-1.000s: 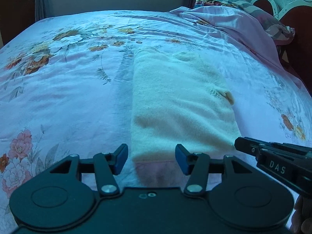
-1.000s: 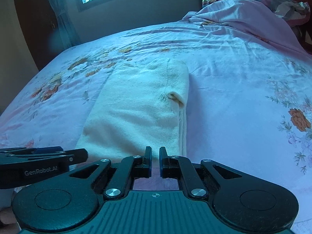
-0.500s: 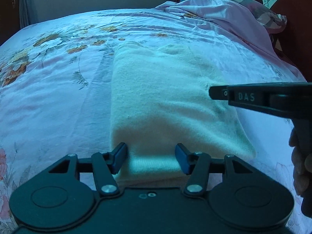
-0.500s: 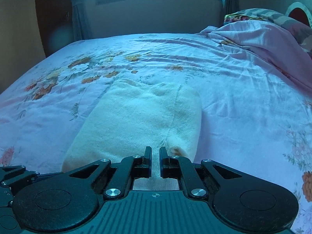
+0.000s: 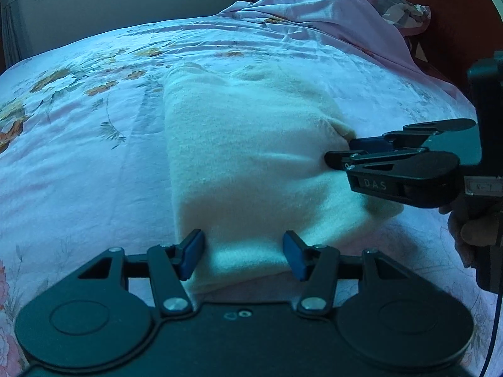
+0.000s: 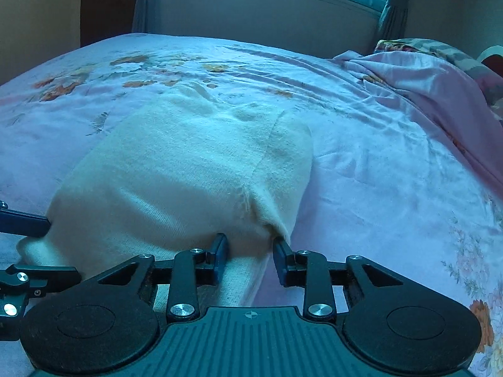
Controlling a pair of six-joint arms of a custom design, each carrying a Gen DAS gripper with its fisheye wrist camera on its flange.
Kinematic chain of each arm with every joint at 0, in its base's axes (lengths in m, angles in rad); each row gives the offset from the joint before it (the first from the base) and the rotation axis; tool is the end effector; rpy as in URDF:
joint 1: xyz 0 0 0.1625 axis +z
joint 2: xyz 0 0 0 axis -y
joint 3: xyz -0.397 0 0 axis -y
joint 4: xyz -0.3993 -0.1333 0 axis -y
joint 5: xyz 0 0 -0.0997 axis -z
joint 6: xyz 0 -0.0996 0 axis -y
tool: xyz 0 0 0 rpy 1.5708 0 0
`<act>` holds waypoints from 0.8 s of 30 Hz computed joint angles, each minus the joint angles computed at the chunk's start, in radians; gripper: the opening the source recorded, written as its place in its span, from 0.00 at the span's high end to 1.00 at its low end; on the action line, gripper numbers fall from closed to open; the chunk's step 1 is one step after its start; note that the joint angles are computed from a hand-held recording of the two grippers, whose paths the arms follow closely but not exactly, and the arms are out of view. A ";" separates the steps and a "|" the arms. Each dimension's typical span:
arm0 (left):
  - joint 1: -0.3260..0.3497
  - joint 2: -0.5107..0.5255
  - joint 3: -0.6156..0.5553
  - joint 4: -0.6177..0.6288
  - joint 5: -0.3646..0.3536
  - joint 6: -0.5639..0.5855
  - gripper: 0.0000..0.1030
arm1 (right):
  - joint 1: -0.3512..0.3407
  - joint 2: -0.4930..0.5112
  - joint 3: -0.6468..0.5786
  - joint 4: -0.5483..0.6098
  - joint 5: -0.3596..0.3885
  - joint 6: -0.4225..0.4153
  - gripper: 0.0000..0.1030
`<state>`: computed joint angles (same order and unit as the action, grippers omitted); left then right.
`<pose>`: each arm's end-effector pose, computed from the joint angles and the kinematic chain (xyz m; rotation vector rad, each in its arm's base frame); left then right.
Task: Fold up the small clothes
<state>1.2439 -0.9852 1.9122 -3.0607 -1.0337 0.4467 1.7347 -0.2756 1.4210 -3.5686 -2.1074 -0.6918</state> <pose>-0.0147 -0.6171 0.1548 0.7575 2.3860 -0.6791 0.1917 -0.6544 -0.0745 0.6896 -2.2007 0.8389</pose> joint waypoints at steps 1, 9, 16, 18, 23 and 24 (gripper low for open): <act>-0.003 -0.008 0.000 0.013 -0.001 -0.015 0.49 | 0.007 -0.018 0.022 -0.003 0.004 0.026 0.70; -0.012 -0.002 -0.020 0.032 0.018 -0.052 0.49 | 0.055 -0.054 0.164 -0.102 0.020 0.012 0.70; -0.011 -0.031 -0.002 0.052 0.017 -0.058 0.48 | 0.035 -0.075 0.175 -0.043 -0.004 0.139 0.70; -0.018 -0.036 -0.015 0.070 0.028 -0.097 0.48 | 0.033 -0.116 0.211 -0.042 0.046 0.235 0.70; -0.043 -0.010 -0.050 0.066 0.089 -0.135 0.48 | 0.056 -0.152 0.193 0.003 0.032 0.411 0.70; -0.048 -0.008 -0.051 0.056 0.093 -0.133 0.47 | 0.060 -0.153 0.184 0.014 0.020 0.432 0.70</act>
<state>1.1958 -0.9934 1.8615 -3.0046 -0.9403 0.3136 1.7950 -0.4291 1.6053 -3.5550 -2.0875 -0.2601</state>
